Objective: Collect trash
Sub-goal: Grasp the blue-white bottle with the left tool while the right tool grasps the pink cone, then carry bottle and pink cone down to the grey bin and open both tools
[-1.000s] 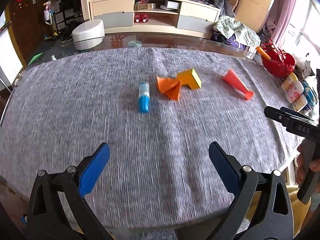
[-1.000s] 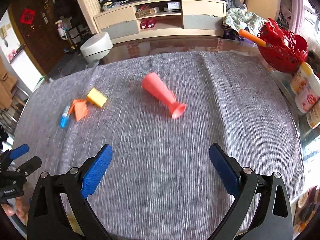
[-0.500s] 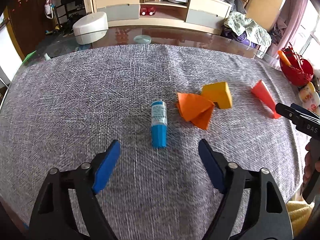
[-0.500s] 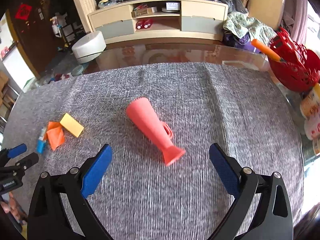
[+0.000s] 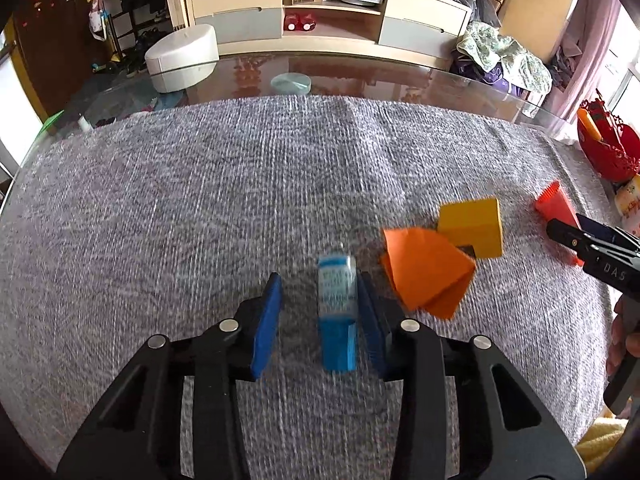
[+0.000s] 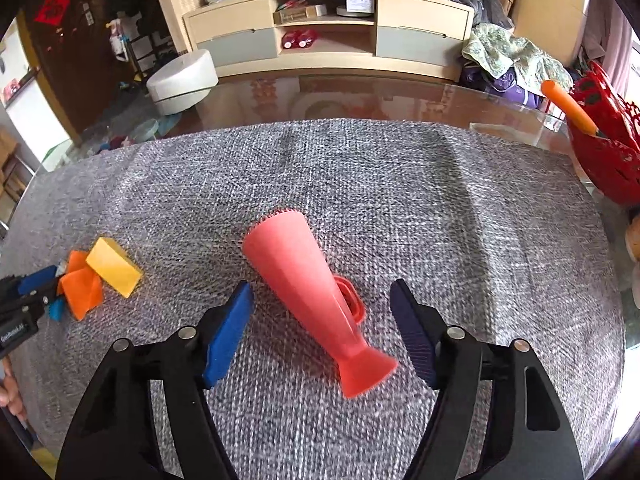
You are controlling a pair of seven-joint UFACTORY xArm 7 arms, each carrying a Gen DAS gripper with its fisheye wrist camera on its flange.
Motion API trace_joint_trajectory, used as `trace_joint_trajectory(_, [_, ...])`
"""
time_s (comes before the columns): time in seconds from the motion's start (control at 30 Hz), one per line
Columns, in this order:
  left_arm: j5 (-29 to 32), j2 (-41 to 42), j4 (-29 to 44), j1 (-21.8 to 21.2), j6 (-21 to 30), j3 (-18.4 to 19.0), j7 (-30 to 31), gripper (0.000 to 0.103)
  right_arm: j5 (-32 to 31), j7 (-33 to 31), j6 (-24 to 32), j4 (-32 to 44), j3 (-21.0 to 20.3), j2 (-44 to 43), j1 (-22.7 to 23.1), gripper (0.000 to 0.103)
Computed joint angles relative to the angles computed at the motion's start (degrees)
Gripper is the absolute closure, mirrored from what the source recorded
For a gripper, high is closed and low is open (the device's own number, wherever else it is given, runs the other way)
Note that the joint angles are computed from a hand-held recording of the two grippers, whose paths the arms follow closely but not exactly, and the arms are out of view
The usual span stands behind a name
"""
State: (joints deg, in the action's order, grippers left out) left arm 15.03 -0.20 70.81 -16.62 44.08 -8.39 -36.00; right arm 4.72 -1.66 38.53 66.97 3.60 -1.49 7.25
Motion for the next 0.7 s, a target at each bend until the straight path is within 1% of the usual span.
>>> trace_joint_trajectory(0.03, [0.30,0.21,0.21,0.00,0.00,0.01,-0.03,0.069,-0.76,0.34,-0.62,-0.17,0.10,0.11,0.07,0.035])
trace_joint_trajectory(0.07, [1.02,0.48,0.48,-0.06,0.13,-0.03,-0.25,0.074,-1.29,0.48,-1.00,-0.16,0.16,0.25,0.12,0.036])
trace_joint_trajectory(0.13, [2.49,0.62,0.56,-0.18,0.28,-0.01,-0.92,0.078,-2.60,1.33,-1.74,-0.53,0.29,0.12,0.25,0.039])
trace_joint_trajectory(0.2, [2.32,0.44,0.26,-0.18,-0.21,0.07,-0.67,0.079,-2.70,1.16,-1.90,-0.69,0.33,-0.16,0.36,0.056])
trace_joint_trajectory(0.23, [2.29,0.26,0.08,-0.21,-0.21,0.04,-0.62,0.079,-2.75,1.00,-1.59,-0.63,0.36,-0.27,0.43,0.060])
trace_joint_trajectory(0.27, [2.39,-0.03,-0.21,-0.29,-0.08,-0.05,-0.75,0.079,-1.46,-0.24,-0.99,-0.54,0.30,-0.51,0.52,0.067])
trace_joint_trajectory(0.3, [2.34,-0.32,-0.49,-0.34,0.00,-0.13,-0.69,0.080,-0.41,-1.19,-0.48,-0.45,0.24,-0.64,0.59,0.070])
trace_joint_trajectory(0.37, [2.36,-1.11,-1.29,-0.46,0.09,-0.36,-0.59,0.085,1.15,-2.83,0.65,-0.77,0.27,-1.25,0.79,0.072])
trace_joint_trajectory(0.5, [1.54,-3.99,-4.00,-0.63,1.00,-1.00,-0.44,0.085,2.59,-4.57,2.58,-3.13,0.43,-4.29,1.41,0.075])
trace_joint_trajectory(0.6, [-0.39,-6.75,-6.40,-0.73,1.81,-1.59,0.10,0.085,4.69,-5.19,4.23,-5.31,0.26,-7.38,1.90,0.078])
trace_joint_trajectory(0.7, [-2.74,-10.15,-9.37,-1.09,2.19,-2.47,0.16,0.085,6.72,-5.43,5.68,-7.98,-0.08,-11.36,2.40,0.078])
